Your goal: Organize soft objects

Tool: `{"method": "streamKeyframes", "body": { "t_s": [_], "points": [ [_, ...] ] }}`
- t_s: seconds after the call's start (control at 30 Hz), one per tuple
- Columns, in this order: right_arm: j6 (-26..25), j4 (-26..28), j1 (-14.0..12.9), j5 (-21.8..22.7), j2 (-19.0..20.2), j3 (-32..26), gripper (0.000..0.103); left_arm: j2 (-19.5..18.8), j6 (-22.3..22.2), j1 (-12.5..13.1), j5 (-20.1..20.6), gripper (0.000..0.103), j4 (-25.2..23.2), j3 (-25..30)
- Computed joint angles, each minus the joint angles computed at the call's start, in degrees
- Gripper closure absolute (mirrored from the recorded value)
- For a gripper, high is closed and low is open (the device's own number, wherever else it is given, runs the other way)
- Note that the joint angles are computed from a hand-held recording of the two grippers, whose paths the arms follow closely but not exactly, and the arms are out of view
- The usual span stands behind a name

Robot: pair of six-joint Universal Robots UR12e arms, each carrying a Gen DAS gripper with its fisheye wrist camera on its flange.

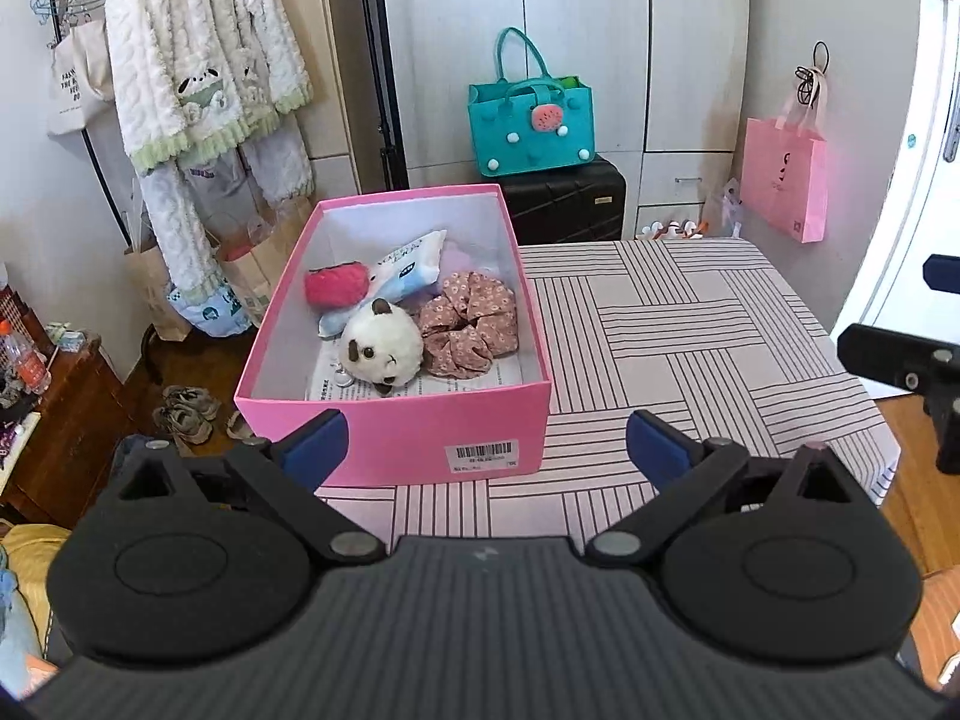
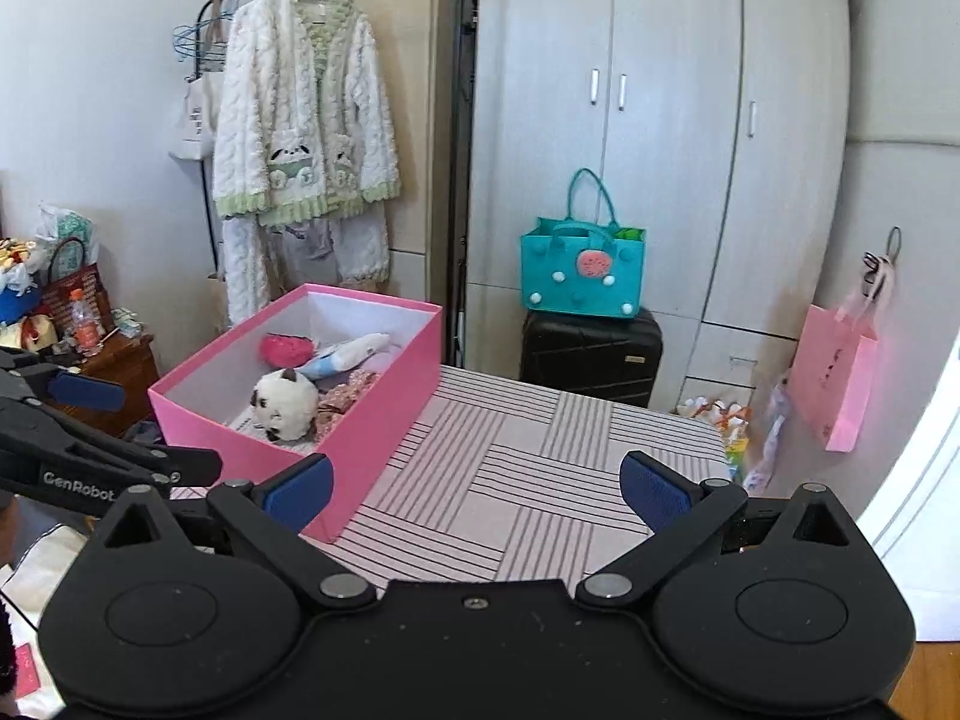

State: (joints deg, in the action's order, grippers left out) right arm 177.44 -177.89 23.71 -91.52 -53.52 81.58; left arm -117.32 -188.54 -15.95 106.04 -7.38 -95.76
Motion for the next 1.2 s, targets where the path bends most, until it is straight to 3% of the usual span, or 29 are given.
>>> {"method": "streamKeyframes", "body": {
  "t_s": [0.4, 0.63, 1.2],
  "points": [
    [5.31, -1.06, -0.54, -2.16, 0.32, 1.01, 0.000, -1.41, 1.40, -1.15, 4.10, 0.003, 1.52, 0.43],
    [6.04, -1.50, -0.39, -3.61, 0.40, 1.48, 0.000, -1.71, 1.13, -1.03, 2.90, 0.003, 0.80, 0.62],
    [6.53, -0.38, -0.52, -2.55, 0.12, 1.21, 0.000, -1.33, -0.77, -0.48, 1.00, 0.003, -2.23, 1.65]
  ]
}}
